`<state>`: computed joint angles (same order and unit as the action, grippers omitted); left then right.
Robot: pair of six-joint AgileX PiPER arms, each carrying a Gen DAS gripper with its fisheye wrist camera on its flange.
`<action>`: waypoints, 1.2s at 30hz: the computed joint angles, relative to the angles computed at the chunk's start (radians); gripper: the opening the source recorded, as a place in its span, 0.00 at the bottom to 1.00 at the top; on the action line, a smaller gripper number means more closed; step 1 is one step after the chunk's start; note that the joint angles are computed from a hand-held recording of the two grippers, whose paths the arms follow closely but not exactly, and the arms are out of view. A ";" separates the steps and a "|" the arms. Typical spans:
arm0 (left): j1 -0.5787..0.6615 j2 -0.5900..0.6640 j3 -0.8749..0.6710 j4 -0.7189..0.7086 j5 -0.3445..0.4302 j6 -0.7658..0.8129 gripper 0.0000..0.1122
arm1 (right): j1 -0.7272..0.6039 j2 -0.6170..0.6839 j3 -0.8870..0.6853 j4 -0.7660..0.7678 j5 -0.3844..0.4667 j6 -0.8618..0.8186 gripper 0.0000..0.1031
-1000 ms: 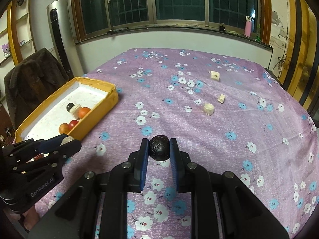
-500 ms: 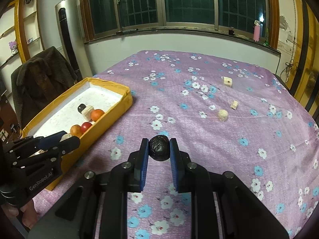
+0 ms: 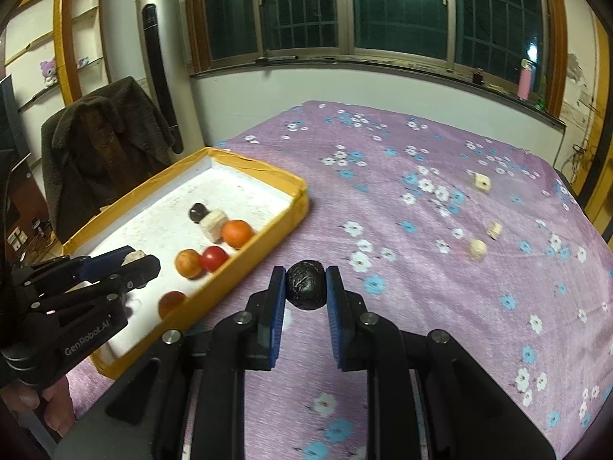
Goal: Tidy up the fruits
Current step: 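Carry the woven ball and plum over the yellow tray with both tools, then open the right tool to drop the plum into the tray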
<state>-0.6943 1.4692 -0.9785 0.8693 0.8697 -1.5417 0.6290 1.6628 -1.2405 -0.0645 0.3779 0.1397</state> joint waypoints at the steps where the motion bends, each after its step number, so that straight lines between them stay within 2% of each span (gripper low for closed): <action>1: 0.012 -0.009 0.011 0.000 -0.001 0.000 0.25 | 0.009 0.005 -0.006 -0.007 0.002 0.007 0.22; 15: 0.213 -0.119 0.152 -0.030 -0.044 0.027 0.25 | 0.141 0.144 -0.201 0.011 0.069 -0.014 0.22; 23: 0.318 -0.096 0.167 -0.053 -0.083 0.083 0.25 | 0.184 0.272 -0.351 0.076 0.107 -0.073 0.22; 26: 0.344 -0.075 0.159 -0.062 -0.097 0.107 0.25 | 0.189 0.340 -0.437 0.094 0.145 -0.098 0.22; 36: 0.375 -0.029 0.130 -0.068 -0.078 0.123 0.26 | 0.183 0.497 -0.649 0.182 0.243 -0.180 0.22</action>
<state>-0.3194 1.4400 -0.8486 0.8018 0.7915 -1.4186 0.8119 2.1601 -1.8896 0.1172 0.6210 -0.0401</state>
